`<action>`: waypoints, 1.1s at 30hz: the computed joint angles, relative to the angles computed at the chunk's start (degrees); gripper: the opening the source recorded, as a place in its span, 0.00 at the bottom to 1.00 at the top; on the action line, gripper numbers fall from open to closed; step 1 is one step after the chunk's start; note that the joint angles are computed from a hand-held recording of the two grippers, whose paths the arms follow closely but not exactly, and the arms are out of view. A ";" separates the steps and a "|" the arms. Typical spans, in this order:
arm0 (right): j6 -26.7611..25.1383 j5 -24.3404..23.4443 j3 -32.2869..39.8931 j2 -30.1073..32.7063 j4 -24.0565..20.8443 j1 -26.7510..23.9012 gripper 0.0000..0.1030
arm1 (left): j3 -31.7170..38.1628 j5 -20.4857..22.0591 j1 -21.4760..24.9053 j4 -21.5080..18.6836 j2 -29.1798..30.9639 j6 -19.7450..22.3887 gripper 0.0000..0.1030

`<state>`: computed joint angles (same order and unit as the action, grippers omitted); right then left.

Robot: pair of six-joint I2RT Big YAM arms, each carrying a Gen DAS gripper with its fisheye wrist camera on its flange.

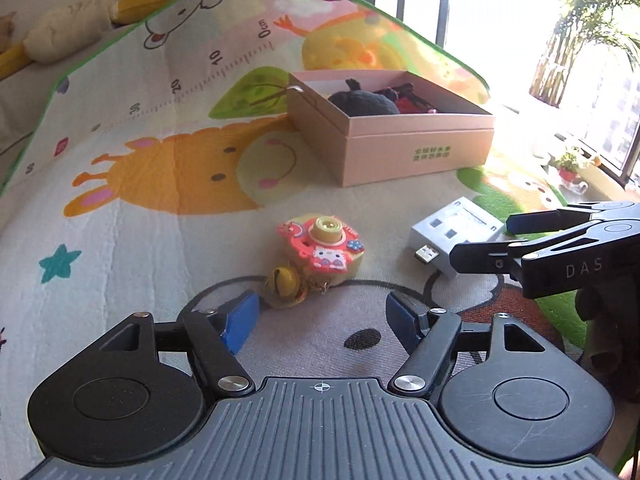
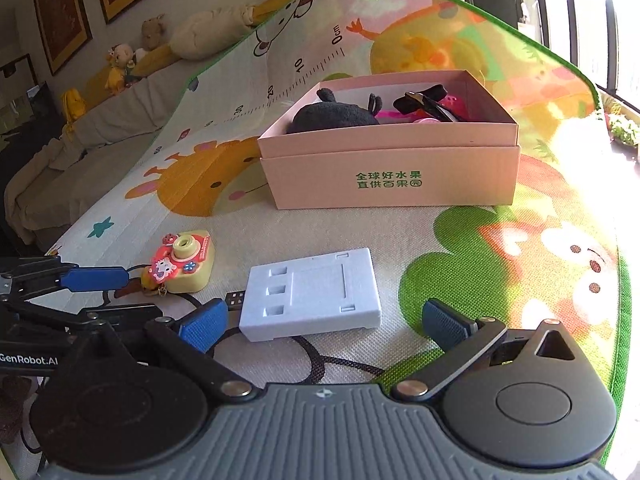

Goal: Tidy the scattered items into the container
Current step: 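Approach the white plastic box with the right tool and the Hello Kitty toy with the left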

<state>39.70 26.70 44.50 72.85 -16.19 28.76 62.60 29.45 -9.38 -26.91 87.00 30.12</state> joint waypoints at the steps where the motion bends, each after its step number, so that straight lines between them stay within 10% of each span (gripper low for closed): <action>1: -0.06 0.10 0.10 0.09 -0.19 0.05 1.00 | 0.19 0.06 -0.10 -0.13 0.13 -0.34 0.80; 22: -7.31 -3.48 0.10 -1.22 -3.69 1.46 1.00 | 0.61 -5.33 -1.63 5.07 2.10 4.09 0.92; 28: -7.86 -1.74 1.23 0.13 -5.06 2.14 1.00 | 2.39 -19.95 0.93 13.08 4.44 -5.95 0.93; 33: -7.80 -1.05 1.55 0.36 -5.64 2.39 1.00 | 3.78 -15.28 2.92 10.98 5.24 -11.90 0.94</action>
